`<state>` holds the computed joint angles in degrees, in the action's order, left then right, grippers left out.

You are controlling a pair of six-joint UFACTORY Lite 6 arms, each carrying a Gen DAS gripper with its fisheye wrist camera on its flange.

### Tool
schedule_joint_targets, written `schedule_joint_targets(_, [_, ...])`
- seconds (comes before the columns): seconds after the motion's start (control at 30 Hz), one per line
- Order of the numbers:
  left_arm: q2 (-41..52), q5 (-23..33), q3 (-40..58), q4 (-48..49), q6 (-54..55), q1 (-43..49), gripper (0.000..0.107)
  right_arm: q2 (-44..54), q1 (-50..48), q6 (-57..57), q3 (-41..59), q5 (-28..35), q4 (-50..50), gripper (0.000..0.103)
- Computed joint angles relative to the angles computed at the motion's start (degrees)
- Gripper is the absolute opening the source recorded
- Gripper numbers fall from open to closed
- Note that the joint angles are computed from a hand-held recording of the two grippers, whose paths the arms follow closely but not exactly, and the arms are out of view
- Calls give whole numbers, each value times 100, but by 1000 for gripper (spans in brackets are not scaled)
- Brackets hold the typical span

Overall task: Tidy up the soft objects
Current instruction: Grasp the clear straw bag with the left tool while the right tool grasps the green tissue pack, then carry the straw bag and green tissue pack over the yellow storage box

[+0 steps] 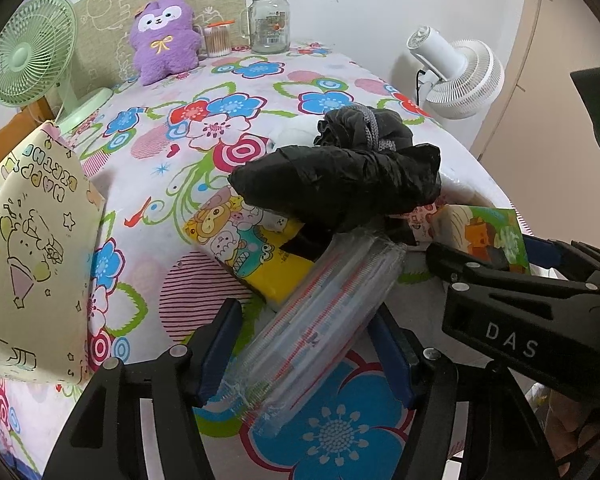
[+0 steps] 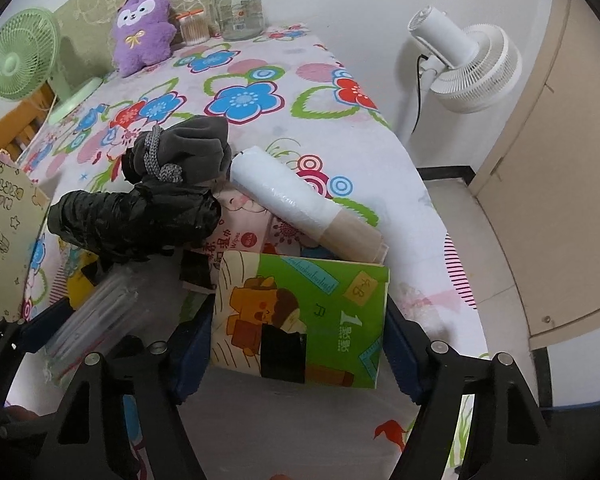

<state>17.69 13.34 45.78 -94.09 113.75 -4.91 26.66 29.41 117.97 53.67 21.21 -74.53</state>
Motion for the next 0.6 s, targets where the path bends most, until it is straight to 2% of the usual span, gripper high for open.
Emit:
schedule_joint_targets(0.23, [-175,30,-80,188,-185,39,68,-172,20,197,-141,-77,-149,76])
schedule_joint_targets(0.6, [-983,302,-456,862,-747,350,67,-919,430,-46,-410,391,278,76])
